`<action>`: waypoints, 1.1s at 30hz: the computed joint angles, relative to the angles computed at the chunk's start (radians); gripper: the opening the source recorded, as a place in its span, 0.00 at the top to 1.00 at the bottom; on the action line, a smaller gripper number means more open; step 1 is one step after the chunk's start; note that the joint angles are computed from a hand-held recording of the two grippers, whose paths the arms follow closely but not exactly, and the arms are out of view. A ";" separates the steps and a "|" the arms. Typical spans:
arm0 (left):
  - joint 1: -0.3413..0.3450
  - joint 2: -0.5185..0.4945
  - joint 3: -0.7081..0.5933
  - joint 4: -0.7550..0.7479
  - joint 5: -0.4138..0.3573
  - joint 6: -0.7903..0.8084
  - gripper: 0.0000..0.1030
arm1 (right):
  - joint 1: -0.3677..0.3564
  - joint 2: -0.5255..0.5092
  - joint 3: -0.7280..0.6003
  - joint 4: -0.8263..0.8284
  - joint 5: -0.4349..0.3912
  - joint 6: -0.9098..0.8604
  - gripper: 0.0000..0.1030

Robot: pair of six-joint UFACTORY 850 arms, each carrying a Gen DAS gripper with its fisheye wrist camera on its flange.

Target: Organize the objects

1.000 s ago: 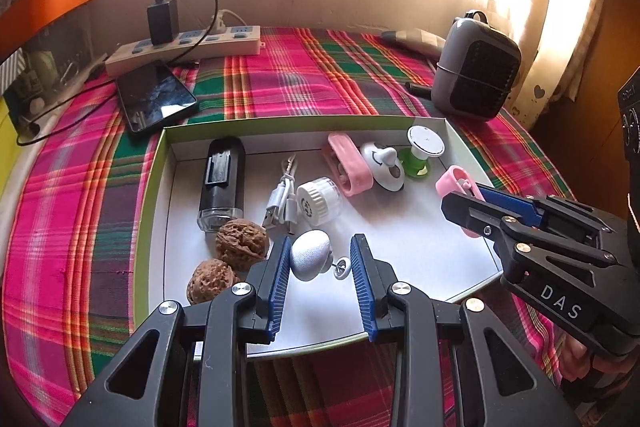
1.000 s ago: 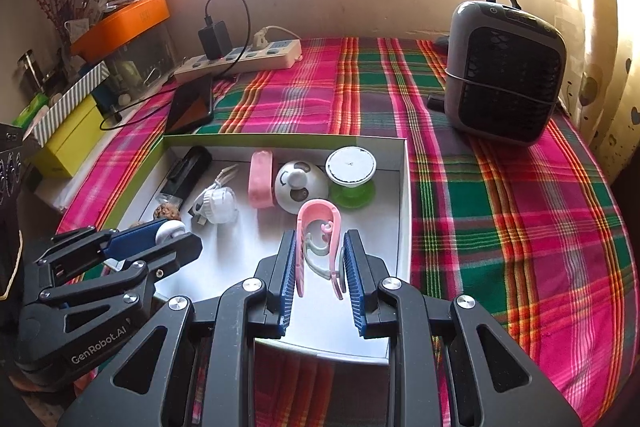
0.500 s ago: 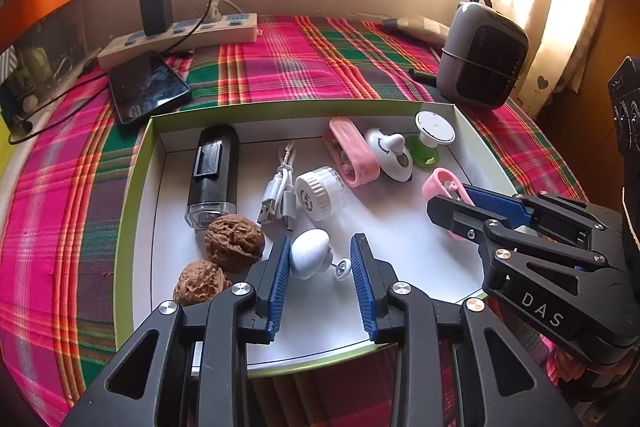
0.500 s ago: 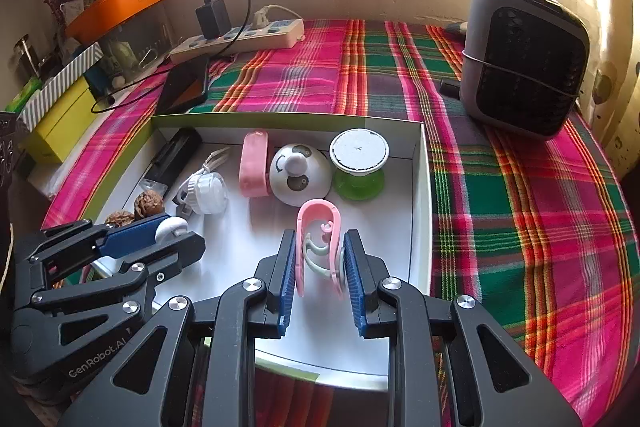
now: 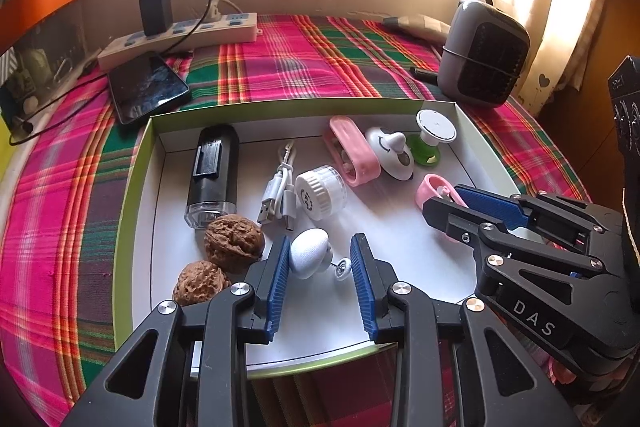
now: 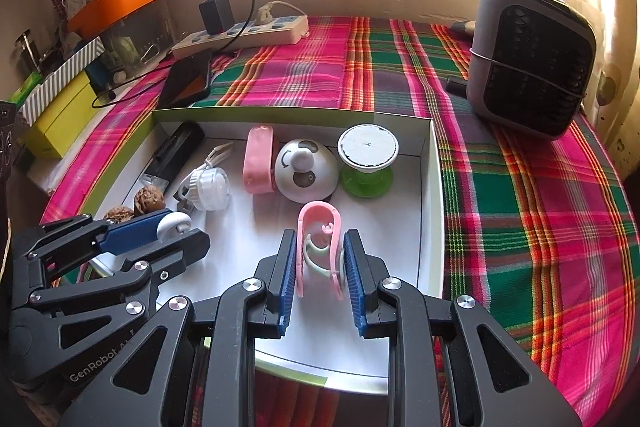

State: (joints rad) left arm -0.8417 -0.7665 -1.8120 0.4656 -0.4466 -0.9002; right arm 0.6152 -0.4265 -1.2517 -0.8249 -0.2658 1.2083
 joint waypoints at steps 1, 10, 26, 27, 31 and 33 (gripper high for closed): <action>0.000 -0.001 -0.003 -0.001 -0.001 0.001 0.72 | 0.001 -0.001 -0.001 -0.006 -0.003 0.004 0.76; 0.002 0.003 0.006 0.014 -0.003 -0.025 0.71 | 0.006 0.000 0.001 -0.042 -0.003 0.039 0.66; -0.022 0.082 0.105 0.180 -0.002 -0.230 0.71 | 0.040 0.050 0.046 -0.230 -0.039 0.253 0.59; -0.025 0.091 0.117 0.196 0.000 -0.250 0.71 | 0.045 0.056 0.050 -0.247 -0.044 0.273 0.59; -0.040 0.128 0.162 0.281 -0.011 -0.338 0.71 | 0.063 0.084 0.080 -0.321 -0.052 0.361 0.59; -0.049 0.146 0.186 0.326 -0.018 -0.389 0.71 | 0.075 0.098 0.095 -0.351 -0.059 0.398 0.59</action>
